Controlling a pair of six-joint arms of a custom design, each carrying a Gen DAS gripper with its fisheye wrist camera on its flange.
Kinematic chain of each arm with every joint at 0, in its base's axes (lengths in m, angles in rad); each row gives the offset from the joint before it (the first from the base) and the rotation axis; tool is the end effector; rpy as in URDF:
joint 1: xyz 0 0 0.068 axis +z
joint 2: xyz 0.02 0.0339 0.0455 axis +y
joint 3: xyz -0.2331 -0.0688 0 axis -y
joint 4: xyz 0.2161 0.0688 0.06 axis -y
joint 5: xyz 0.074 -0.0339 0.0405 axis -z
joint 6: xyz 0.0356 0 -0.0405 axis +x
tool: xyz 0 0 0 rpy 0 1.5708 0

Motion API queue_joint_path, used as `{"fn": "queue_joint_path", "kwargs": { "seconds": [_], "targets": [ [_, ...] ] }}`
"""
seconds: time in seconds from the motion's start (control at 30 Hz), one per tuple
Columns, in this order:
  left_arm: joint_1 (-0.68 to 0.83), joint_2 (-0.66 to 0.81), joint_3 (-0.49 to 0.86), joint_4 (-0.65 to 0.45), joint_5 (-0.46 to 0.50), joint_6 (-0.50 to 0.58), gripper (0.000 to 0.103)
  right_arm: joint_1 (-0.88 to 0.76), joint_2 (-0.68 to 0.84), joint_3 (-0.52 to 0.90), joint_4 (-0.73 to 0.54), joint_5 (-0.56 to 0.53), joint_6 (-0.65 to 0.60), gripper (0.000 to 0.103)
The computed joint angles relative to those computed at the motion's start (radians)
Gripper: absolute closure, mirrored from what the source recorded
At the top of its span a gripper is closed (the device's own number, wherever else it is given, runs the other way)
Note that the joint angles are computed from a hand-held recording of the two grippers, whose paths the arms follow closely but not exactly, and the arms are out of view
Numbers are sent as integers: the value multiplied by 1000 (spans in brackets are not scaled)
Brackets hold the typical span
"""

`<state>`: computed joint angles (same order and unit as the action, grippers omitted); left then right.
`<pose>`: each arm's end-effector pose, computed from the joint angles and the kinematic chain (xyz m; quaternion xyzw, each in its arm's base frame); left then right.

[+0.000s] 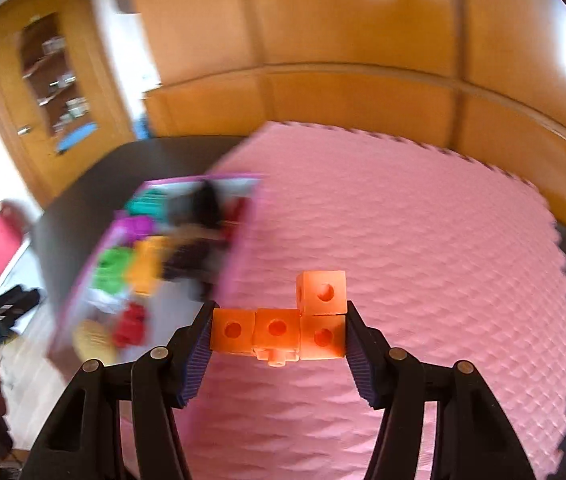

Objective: Organize rigid objects
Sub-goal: 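Carry the orange cubes into the white box and release them with the right gripper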

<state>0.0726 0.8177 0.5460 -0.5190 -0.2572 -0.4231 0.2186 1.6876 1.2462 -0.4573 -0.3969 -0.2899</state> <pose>0.1600 0.0207 0.2063 -0.2723 0.8773 0.0510 0.3920 0.3238 0.0860 0.2233 -0.2957 0.8794 0.1745 0.3297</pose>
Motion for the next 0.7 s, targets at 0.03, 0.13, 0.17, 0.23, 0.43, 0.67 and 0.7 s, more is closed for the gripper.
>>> {"fn": "queue_joint_path", "kwargs": {
  "seconds": [0.03,0.13,0.17,0.23,0.43,0.67,0.7],
  "targets": [
    [4,-1,-2,2,4,1,26,31,10,5,3,4,7,43],
    [12,0,-10,6,18,2,26,128,54,21,18,55,53,43],
    [12,1,-13,9,21,1,26,150,74,34,16,61,74,43],
    [18,5,-20,15,30,4,26,179,110,54,12,65,103,43],
    [35,19,-37,33,58,6,26,241,228,145,-5,144,198,43],
    [30,27,-47,36,61,1,26,267,309,185,16,220,252,43],
    [30,28,-46,36,63,1,26,266,302,175,21,221,243,42]
  ]
}}
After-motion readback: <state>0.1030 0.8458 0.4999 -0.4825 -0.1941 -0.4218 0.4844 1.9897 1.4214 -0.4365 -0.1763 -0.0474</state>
